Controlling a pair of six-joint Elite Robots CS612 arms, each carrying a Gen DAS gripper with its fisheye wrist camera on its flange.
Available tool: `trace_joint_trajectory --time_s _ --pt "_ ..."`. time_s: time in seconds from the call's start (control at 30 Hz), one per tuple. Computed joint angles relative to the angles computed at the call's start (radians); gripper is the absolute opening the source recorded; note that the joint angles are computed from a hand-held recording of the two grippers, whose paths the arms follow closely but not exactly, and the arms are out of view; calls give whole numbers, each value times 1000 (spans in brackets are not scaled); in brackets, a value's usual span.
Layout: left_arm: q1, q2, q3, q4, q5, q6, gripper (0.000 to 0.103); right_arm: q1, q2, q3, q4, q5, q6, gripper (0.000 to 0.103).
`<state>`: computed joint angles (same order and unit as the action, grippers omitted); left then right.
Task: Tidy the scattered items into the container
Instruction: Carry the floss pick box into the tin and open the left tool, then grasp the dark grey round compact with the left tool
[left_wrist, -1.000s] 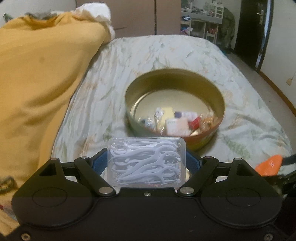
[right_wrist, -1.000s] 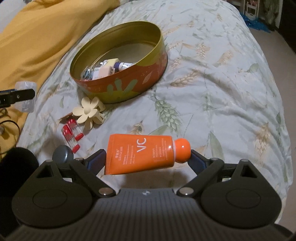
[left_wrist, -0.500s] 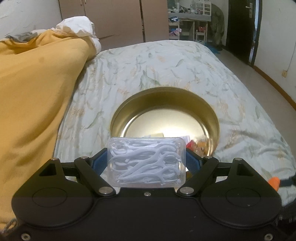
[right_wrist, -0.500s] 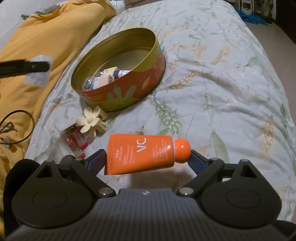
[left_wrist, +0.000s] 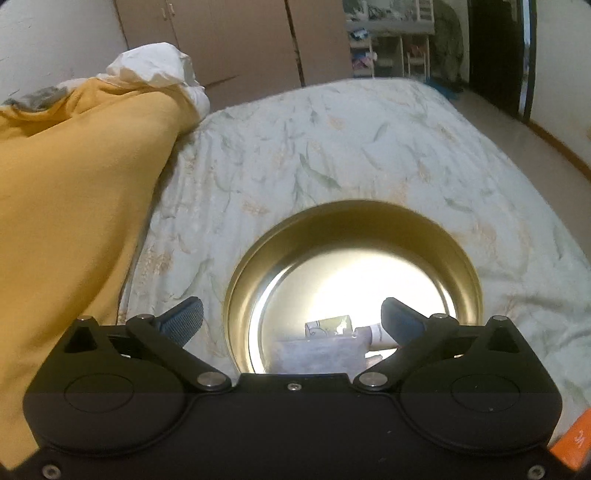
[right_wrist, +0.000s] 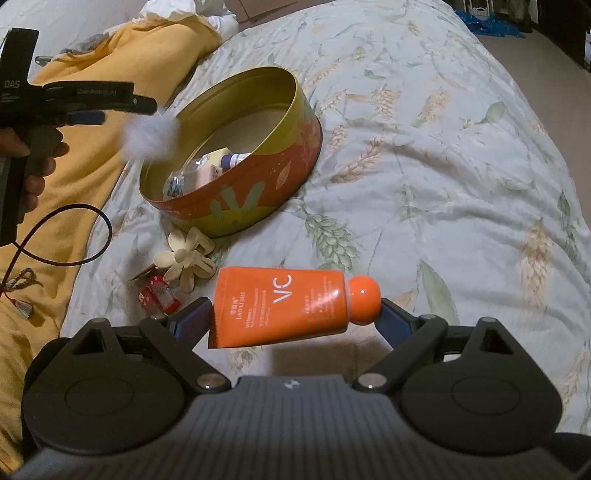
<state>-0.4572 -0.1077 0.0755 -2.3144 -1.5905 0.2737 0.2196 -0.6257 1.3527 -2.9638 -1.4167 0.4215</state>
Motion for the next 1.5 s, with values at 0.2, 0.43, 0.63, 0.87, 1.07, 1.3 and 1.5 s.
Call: trace_joint_trajectory --time_s 0.2,0.43,0.63,0.87,1.07,1.3,1.5 --pt "33 -136 268 -74 -115 42 102 -1 3 -3 -2 9 0 93" --pt "57 -257 542 -144 -158 118 102 0 3 -5 -1 6 -2 94" --pt "68 -320 691 -139 -182 129 102 3 3 -8 9 -3 -9 94" --pt "78 -368 797 -96 -226 197 102 4 3 -12 23 -8 -14 94" --pt "70 -394 860 -76 -193 251 102 4 5 -22 65 -1 -18 62" --pt "69 -410 907 -55 -171 323 101 15 1 -27 77 -39 -83 101" --pt "73 -410 922 -29 -165 337 101 51 25 -125 287 -72 -367 103"
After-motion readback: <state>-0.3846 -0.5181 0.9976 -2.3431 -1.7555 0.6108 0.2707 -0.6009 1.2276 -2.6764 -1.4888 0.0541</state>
